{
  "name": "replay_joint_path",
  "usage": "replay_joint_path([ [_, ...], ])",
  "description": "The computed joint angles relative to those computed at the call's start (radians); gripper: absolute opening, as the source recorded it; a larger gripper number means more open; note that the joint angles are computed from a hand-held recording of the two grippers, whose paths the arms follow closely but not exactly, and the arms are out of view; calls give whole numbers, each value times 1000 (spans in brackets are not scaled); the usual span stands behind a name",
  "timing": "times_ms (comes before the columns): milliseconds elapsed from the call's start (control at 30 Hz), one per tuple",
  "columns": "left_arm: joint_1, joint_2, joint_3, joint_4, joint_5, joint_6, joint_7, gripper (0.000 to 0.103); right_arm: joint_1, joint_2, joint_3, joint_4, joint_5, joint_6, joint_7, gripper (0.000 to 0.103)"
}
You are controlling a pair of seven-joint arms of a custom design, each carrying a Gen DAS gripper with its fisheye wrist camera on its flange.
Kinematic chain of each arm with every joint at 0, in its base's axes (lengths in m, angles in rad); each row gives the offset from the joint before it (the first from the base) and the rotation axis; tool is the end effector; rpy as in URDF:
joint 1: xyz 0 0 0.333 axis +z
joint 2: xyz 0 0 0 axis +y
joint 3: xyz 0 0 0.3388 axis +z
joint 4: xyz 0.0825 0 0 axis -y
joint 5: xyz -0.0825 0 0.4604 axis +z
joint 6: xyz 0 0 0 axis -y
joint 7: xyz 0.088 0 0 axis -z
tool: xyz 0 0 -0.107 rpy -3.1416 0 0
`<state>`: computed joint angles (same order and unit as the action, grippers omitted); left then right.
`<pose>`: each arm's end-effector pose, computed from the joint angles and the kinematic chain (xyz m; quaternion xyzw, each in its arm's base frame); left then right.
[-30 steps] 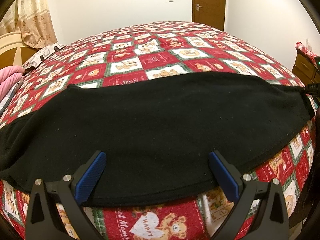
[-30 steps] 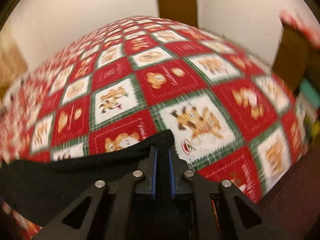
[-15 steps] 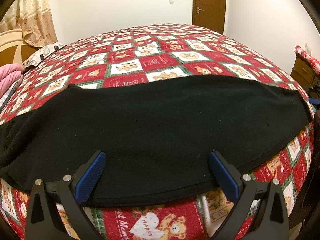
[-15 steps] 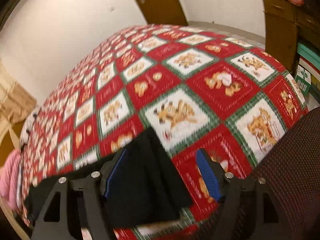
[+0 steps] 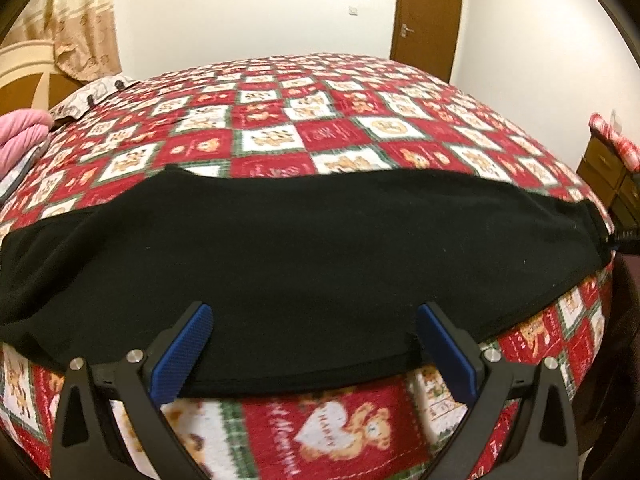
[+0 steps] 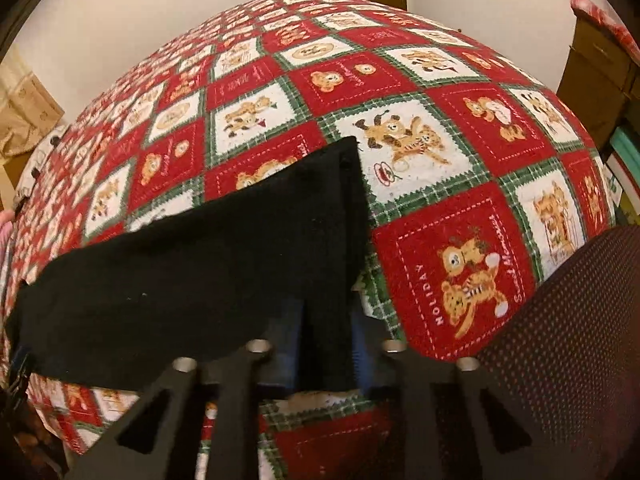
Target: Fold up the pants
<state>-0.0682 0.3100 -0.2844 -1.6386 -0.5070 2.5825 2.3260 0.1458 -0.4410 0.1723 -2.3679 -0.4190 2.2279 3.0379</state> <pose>0.7355 -0.2347 0.5088 -0.3818 0.8427 -0.3588 0.1242 0.4848 0.1518 0.5154 -0.2978 0.9190 -0.2019 0.1608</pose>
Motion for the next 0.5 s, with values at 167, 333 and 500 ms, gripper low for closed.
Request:
replay_joint_path([
  [167,29,-2,-2,14,-50,9,35,103,-26,-4,65,70,-110,50,112,12],
  [333,61,1,2,31,-104,38,47,103,33,225,68,345,-192,96,-11,12],
  [500,80,19,17,57,-113,46,9,103,117,540,53,652,-191,186,-180,12],
])
